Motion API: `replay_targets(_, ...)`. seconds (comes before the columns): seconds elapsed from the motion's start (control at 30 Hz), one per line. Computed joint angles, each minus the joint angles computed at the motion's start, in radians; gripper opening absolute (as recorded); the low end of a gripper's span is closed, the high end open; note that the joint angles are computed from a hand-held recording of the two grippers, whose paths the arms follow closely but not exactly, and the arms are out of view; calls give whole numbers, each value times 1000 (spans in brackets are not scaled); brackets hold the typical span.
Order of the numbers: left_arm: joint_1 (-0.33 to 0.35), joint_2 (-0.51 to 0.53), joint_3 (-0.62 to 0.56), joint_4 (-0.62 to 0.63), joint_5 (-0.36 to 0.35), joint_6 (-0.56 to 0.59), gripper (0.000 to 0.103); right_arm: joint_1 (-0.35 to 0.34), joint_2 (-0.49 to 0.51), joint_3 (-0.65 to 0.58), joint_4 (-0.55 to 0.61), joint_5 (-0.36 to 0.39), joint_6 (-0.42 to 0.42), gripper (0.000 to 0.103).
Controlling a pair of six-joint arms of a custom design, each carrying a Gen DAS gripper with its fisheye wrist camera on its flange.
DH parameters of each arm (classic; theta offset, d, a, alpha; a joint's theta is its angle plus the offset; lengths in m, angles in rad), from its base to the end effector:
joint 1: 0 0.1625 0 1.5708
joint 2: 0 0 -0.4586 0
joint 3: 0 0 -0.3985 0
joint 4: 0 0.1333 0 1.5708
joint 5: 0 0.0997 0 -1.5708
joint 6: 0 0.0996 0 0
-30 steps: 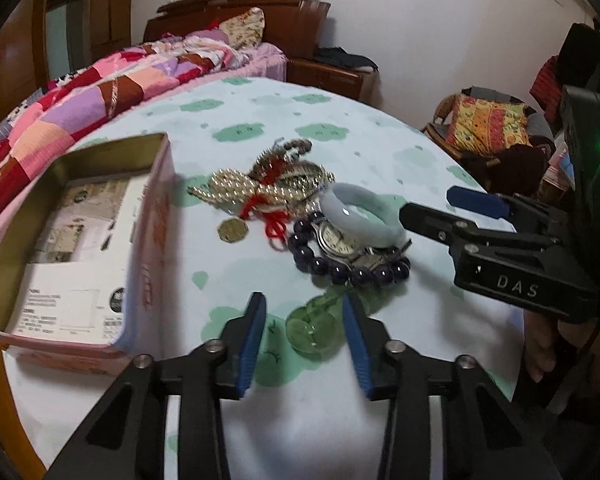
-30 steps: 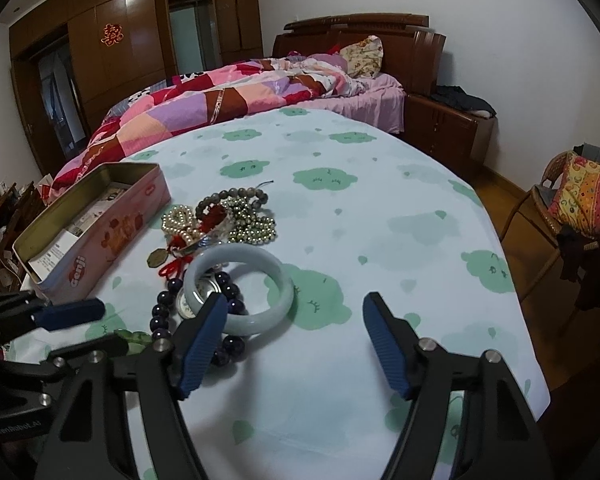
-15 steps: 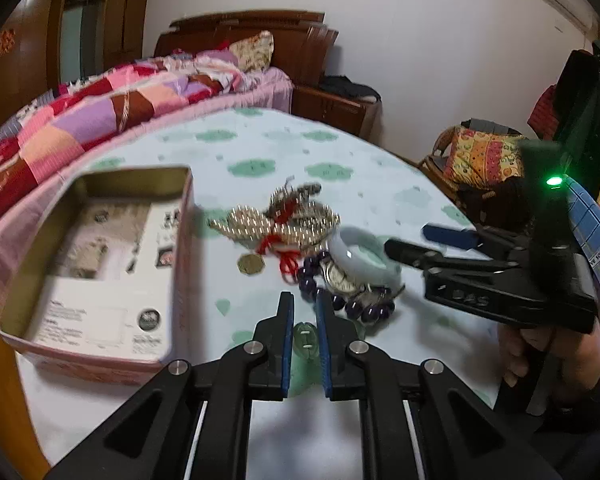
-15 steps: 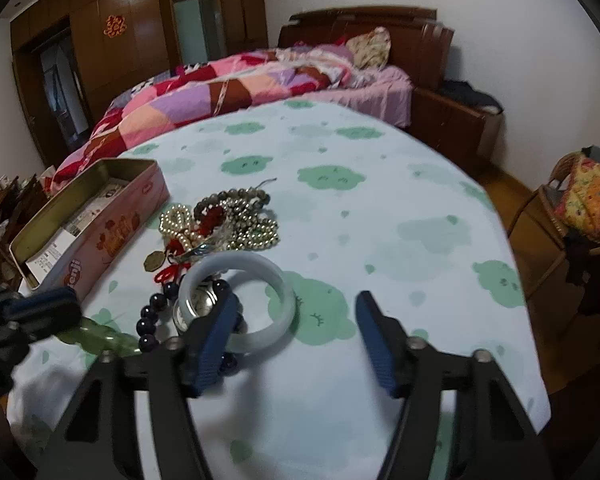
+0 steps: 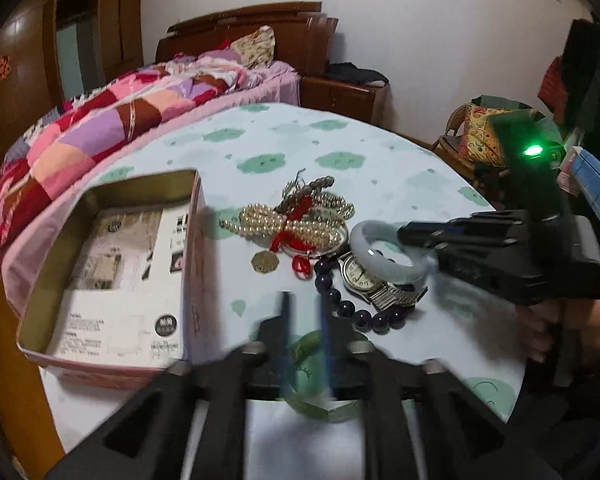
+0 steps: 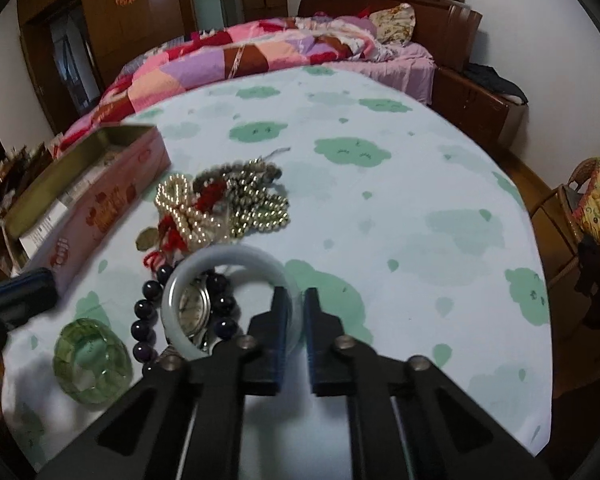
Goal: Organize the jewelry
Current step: 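Grasp green bead bracelet with left tool while right tool grasps pale jade bangle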
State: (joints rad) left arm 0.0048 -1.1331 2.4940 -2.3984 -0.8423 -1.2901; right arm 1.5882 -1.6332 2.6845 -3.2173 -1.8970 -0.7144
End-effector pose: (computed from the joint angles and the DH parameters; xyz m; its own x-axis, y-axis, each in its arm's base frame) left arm -0.3245 -0.2012 0.0734 -0.7347 0.2032 -0.6473 0.5603 0.7197 -0.4100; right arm 0.1067 -0.3029 0.2521 -0.7085 -0.4192 0.5678 -0.6335 0.7324 -0.2497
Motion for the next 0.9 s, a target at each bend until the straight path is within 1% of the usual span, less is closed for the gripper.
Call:
replay_targets(0.03,-1,-2,1,11,4,-14,59,-6,-24,7,-3,15,-5,3)
replay_targets(0.07,-10,-2,-1,38,20,-44,70,-7,-43,15,-16,25,-13,3)
replay_targets(0.1,-18,-3,0,44,33,-51,71,-9,-76,22,-14,35,-24,3)
replay_targets(0.17,-23,-2,10,-9,33,-10,71,-11,-129,22,21,54,-30,3)
replay_targets(0.3,-11,27,2,-40,-7,34,71,-9,-197,22,85,74,-44,3)
replay_targets(0.37,-2,46,-7,-46,-34,60,71,-10,-215,30,104,82,-54,3)
replay_targets(0.43,3,67,-22,-22,-55,71,71,-21,-234,43,125,91,-70,3)
replay_targets(0.5,8,77,-27,5,-68,61,71,-31,-226,47,135,94,-76,3)
replay_targets(0.53,7,81,-31,23,-76,49,71,-39,-222,51,120,101,-72,4)
replay_targets(0.6,10,84,-32,29,-82,43,71,-57,-215,46,121,118,-52,24)
replay_targets(0.63,11,83,-29,20,-86,45,71,-65,-220,45,130,129,-48,54)
replay_targets(0.67,15,86,-27,10,-95,50,71,-80,-222,45,124,153,-45,77)
replay_targets(0.7,20,90,-28,6,-106,55,71,-88,-224,50,107,170,-42,80)
replay_targets(0.73,24,97,-26,-6,-116,64,71,-91,-229,56,102,176,-41,80)
replay_targets(0.83,26,106,-12,-60,-130,83,71,-69,-179,42,94,162,-24,80)
replay_targets(0.87,25,101,-3,-78,-128,82,65,-62,-161,38,91,158,-21,80)
replay_targets(0.9,24,94,9,-106,-127,83,57,-55,-136,31,88,150,-16,80)
